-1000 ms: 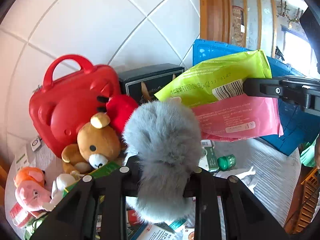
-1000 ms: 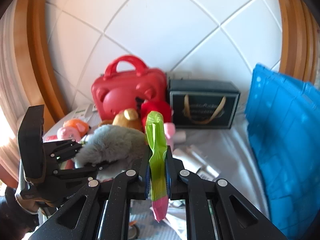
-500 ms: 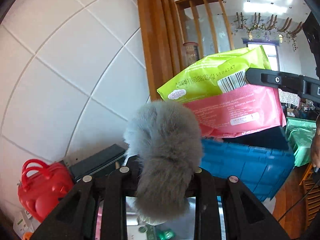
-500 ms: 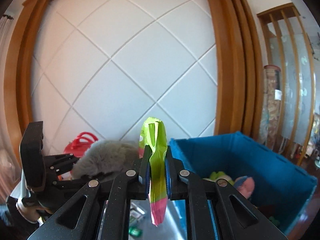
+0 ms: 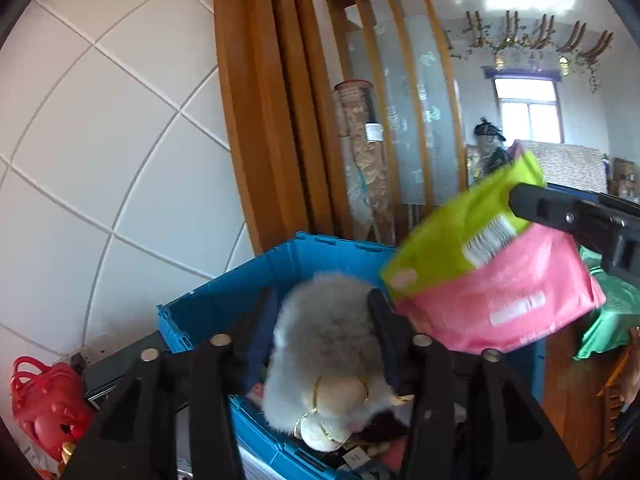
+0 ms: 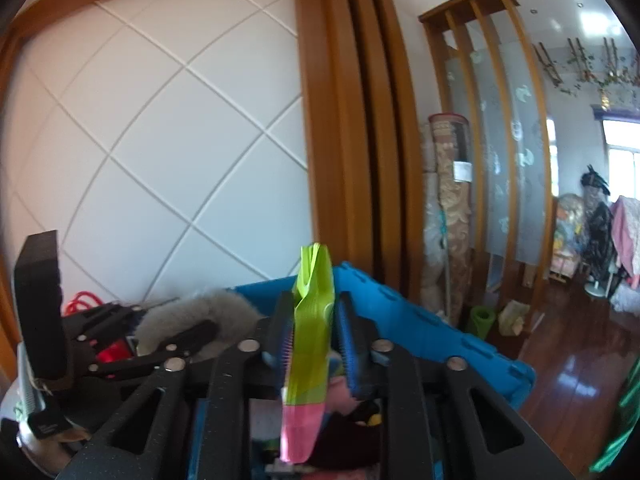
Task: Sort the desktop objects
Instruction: 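Open both grippers to drop the plush and wipes into the blue bin, then move both grippers back over the heap of objects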
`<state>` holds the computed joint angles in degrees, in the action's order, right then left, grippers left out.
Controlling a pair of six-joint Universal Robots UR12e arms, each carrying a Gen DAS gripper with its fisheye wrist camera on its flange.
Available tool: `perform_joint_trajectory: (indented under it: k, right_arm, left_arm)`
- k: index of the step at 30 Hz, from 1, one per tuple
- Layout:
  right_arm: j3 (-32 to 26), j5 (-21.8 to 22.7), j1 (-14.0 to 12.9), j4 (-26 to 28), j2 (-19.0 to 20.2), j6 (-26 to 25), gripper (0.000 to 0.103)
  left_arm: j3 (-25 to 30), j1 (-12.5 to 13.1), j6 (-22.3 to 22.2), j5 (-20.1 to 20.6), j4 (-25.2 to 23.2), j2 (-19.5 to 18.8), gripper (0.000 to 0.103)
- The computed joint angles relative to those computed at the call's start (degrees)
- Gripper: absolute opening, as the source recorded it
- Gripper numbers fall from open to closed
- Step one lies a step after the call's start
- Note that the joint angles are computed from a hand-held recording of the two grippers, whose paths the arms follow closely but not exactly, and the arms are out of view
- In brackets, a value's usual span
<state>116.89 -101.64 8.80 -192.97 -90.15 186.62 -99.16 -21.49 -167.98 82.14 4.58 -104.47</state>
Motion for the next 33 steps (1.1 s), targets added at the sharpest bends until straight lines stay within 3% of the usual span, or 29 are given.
perform_joint_trajectory:
  k: [1,2,4,6,9,13,17,27,33]
  right_arm:
    - [0.0,-0.2,-1.0,0.8,-0.1,0.7,0.075]
    - [0.6,0.3,-1.9,0.4,-0.4,1.1,0.082]
    - [1.5,1.0,-3.0,-0.8,-0.9,1.6,0.082]
    - [2.3,1.4,-3.5,-1.7,-1.3,1.9,0.082]
    - [3.6,2.4,-3.9,-3.3,-1.8,3.8,0.083]
    - [4.8,1.3,-3.7,-5.6,-1.9,3.9,0.096]
    - [5.6,1.6,-3.5,-7.5,-2.0,2.4,0.103]
    - [4.8,6.7,-2.2,-8.3,-0.4,3.0,0.103]
    - [3.1,7.4,1.3,-10.8,1.5,2.7,0.103]
  left_arm:
    - [0.6,-0.4,-1.0,1.7,0.4,-0.4,0.072]
    - [1.0,-0.9,-2.0,3.2,1.2,-0.7,0.078]
    - [0.9,-1.6,-2.9,6.0,2.9,-0.7,0.091]
    - [1.3,-2.7,-2.6,10.5,3.9,-1.2,0.096]
    - [0.9,-3.8,-1.6,15.2,4.3,-1.4,0.097]
    - [-0.5,-5.4,0.1,20.7,5.9,-1.7,0.097]
    - [-2.1,-5.3,-2.3,21.5,5.5,-1.0,0.097]
    - [-7.1,-3.1,-6.8,26.5,8.0,1.7,0.097]
    - [-11.6,0.0,-7.1,27.9,10.4,4.4,0.097]
